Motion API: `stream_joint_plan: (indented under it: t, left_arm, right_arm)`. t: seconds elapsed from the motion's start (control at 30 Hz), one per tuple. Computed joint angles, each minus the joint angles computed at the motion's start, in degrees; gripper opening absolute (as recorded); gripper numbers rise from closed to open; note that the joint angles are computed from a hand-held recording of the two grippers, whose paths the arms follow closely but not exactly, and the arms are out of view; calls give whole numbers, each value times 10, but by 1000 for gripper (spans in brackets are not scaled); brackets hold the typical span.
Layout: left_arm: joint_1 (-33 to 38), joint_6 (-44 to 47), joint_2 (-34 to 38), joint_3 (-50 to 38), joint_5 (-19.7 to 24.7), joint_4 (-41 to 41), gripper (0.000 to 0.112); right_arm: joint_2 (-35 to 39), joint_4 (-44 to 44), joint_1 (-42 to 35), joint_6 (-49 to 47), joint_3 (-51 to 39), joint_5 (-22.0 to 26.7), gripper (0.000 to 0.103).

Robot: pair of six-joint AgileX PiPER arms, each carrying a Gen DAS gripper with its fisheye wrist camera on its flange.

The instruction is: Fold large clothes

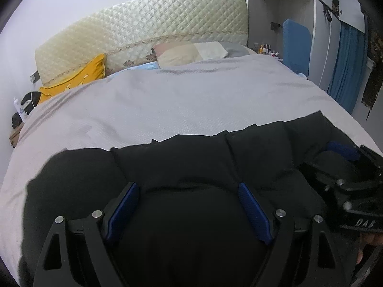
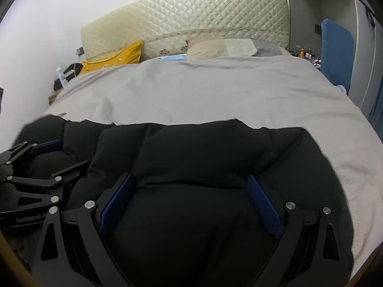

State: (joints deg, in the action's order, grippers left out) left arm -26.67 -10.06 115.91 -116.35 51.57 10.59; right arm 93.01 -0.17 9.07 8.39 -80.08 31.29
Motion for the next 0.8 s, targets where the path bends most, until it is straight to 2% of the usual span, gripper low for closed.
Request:
stream_joint_plan:
  t: [0.13, 0.3, 0.4, 0.47, 0.53, 0.6, 0.67, 0.8]
  left_arm:
    - [4, -9, -58, 74, -38, 21, 84]
    - [34, -5, -122, 142, -62, 7, 84]
    - [35, -22, -148, 179, -81, 46, 84]
    - [34, -42, -153, 192, -86, 74, 84]
    - [42, -46, -140, 187, -79, 72, 84]
    - [54, -29, -124, 178, -74, 45, 86]
    - [69, -19, -112, 181, -87, 16, 93]
    - [90, 14, -101, 179, -91, -43, 96]
  right_arm:
    - [-34, -38, 0, 14, 25, -10, 93]
    - [-66, -1, -41, -24, 50, -11, 94]
    - [-75, 28, -67, -46, 57, 2, 94]
    - [-78, 71, -87, -79, 67, 0, 95]
    - [-68, 78, -92, -90, 68, 2, 95]
    - [-58, 34, -83, -59, 74, -14, 96]
    - [-52, 53, -86, -75, 85, -32, 97]
    - [-46, 98, -94, -106, 93, -44, 99]
